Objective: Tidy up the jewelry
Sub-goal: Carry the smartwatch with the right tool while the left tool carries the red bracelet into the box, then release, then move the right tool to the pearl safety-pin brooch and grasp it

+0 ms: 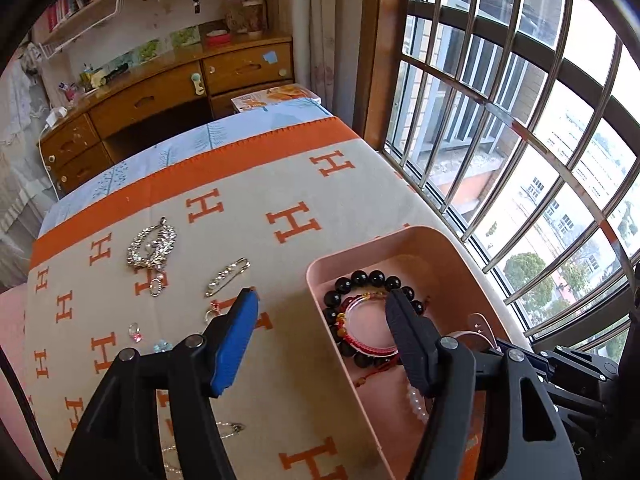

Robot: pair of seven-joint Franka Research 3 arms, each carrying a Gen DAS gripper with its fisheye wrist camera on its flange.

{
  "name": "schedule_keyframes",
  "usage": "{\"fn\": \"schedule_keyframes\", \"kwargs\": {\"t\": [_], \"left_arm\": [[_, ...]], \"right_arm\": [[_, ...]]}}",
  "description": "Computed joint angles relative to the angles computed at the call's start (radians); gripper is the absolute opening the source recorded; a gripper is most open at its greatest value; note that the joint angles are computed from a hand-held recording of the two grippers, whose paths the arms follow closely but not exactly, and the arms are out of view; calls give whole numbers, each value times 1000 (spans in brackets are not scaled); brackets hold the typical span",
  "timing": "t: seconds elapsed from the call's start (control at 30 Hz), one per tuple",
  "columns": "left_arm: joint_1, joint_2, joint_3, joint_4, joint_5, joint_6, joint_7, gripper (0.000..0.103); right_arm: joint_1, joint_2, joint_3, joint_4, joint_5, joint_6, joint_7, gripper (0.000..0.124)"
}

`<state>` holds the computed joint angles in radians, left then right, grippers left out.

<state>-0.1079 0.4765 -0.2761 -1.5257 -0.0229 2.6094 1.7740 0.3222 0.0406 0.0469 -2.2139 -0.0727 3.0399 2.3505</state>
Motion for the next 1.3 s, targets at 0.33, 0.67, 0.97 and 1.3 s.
{"fn": "schedule_keyframes", "kwargs": {"t": [0.33, 0.67, 0.97, 1.3], "left_arm": [[74, -105, 3, -162, -69, 105, -19, 65], [134, -188, 1, -289, -183, 126, 43, 65], [157, -265, 24, -410, -258, 186, 83, 65], [177, -330, 74, -505, -346, 221, 83, 66]], "right_arm": [[49, 57, -8, 76, 66, -72, -94, 15], [41, 38, 7, 53, 145, -53, -101, 26], [55, 28, 2, 56, 25, -70, 10, 26], [69, 33, 8, 97, -82, -115, 86, 26]]}}
